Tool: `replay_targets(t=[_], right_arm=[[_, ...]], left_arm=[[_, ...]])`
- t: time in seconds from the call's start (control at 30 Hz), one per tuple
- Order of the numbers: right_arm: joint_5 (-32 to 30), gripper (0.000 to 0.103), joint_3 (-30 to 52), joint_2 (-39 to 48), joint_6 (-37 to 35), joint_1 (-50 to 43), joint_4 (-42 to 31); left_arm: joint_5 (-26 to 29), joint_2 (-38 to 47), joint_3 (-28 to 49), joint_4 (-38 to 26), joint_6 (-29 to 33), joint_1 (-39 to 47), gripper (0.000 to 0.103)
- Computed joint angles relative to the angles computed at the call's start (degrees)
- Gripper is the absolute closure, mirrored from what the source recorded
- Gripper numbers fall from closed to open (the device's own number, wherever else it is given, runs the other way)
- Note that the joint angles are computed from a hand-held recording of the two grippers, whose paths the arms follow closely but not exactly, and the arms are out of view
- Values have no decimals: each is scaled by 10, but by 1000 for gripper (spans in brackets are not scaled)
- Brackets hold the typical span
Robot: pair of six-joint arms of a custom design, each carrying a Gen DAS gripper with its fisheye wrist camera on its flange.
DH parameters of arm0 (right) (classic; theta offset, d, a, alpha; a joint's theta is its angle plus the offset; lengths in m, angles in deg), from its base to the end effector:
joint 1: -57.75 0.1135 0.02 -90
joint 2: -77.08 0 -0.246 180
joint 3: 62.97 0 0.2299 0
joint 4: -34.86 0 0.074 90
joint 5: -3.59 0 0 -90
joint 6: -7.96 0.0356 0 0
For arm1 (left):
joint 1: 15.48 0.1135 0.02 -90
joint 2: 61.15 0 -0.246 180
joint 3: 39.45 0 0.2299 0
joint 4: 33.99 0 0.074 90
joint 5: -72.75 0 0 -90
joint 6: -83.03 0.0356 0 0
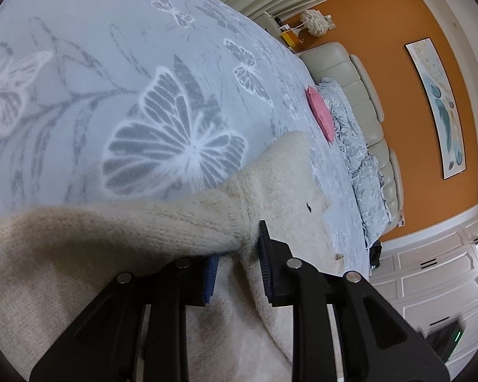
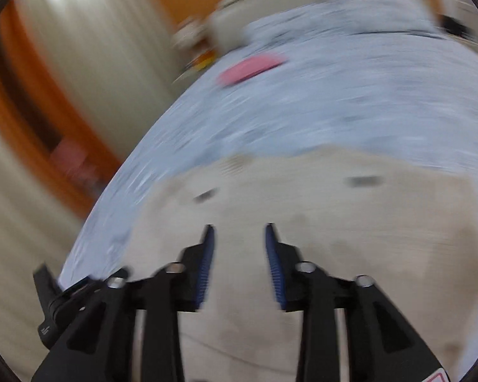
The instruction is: Fold small clothes
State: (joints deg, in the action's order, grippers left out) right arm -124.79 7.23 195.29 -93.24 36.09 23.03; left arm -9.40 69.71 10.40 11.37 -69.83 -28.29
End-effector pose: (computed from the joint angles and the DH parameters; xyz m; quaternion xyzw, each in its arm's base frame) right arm 0.3253 -0.1054 0.0713 -0.0020 0.9159 0.2349 0.3254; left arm 0.2970 -0.0725 0.0088 -0.3471 0.8174 -0.3276 0.3225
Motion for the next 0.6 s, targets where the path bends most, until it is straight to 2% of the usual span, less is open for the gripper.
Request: replay_targets(t=[0.03, 0.1, 0.17, 0.2, 0.27, 0.37, 0.43, 0.53, 0.6], right_arm=[[12, 99, 5, 13, 7, 33, 7], [56, 99, 45, 69, 32, 125, 20], [94, 100, 77, 110, 47, 158, 30], [116, 103, 74, 121, 51, 161, 49], [113, 103, 94, 150, 54, 123, 65], [75, 103, 135, 173, 46, 7, 31], [109, 103, 139, 170, 36, -71, 23], [70, 103, 179, 175, 52, -189, -33], [45, 91, 129, 127, 38, -242, -17]], left_arm=[[2, 1, 1, -1, 4, 2, 81], [2, 5, 0, 3, 8, 3, 81], [2, 6, 0, 3, 11, 3, 81], [2, 6, 3, -2, 14, 4, 80], [7, 8, 4, -2, 18, 7, 79], [12, 10, 4, -3, 20, 12, 79], [4, 6, 7, -12, 23, 9, 79], [-1, 3, 8, -19, 22, 5, 79], [1, 3, 9, -18, 17, 5, 79]])
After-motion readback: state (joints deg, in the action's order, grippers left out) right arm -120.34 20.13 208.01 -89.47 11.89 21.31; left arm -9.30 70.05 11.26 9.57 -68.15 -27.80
